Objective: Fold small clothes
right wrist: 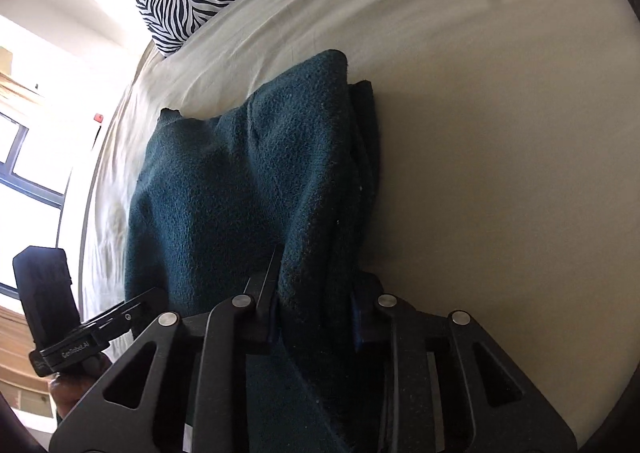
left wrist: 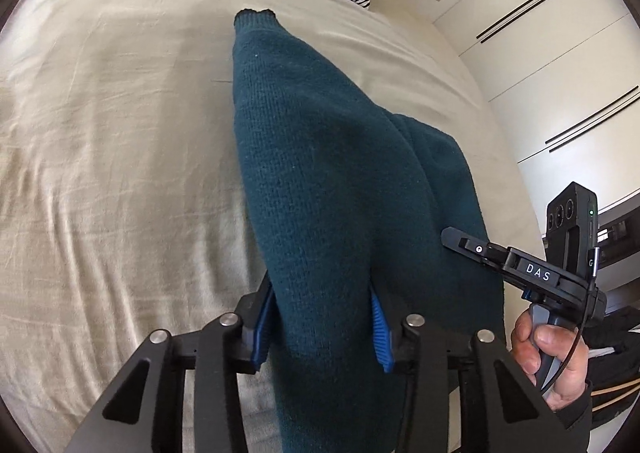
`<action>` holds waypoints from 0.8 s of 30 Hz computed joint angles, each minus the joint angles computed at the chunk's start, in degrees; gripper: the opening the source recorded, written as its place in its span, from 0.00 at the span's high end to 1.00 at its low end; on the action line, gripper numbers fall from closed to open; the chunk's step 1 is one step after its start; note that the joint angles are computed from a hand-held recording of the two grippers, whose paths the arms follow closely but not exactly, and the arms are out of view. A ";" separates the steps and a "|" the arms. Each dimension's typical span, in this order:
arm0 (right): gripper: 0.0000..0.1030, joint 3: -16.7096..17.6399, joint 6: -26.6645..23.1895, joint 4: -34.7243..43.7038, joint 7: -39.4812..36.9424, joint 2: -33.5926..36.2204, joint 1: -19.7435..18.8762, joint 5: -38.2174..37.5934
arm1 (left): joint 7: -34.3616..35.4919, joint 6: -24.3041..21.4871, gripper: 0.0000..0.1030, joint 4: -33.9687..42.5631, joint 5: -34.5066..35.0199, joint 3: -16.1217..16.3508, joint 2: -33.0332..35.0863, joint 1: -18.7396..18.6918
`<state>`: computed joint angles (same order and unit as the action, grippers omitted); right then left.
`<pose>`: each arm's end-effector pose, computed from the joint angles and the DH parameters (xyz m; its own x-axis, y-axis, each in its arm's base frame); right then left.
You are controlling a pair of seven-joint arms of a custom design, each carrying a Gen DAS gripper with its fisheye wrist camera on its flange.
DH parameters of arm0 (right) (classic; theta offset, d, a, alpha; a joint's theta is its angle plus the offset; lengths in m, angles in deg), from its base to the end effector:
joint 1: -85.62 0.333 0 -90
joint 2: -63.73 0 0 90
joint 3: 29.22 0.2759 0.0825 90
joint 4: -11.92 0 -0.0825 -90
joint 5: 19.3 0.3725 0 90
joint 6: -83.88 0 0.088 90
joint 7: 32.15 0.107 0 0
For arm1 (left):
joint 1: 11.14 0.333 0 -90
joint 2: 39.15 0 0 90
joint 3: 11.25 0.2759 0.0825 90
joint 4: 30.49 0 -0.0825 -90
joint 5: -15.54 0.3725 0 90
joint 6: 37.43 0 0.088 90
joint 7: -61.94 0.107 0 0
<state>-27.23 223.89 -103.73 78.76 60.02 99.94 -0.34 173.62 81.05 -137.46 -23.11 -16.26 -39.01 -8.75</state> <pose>0.5457 0.1605 0.4980 -0.1824 -0.8823 -0.4339 -0.8955 0.3313 -0.2972 0.5721 -0.0587 0.5013 -0.2181 -0.8265 0.5189 -0.9488 0.0551 -0.3110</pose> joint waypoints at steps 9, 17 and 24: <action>0.81 3.83 -2.02 1.37 8.17 -5.53 4.02 -13.32 | 5.99 -1.03 0.62 -8.19 0.52 3.18 -12.95 1.11; 0.81 7.49 0.68 -0.19 15.47 -9.72 10.21 -17.39 | 13.10 -5.21 0.62 -18.98 2.11 9.30 -28.34 3.42; 0.81 9.55 4.59 -1.04 20.29 -8.16 14.96 -17.70 | 14.03 -6.88 0.62 -25.15 3.91 12.21 -35.55 6.45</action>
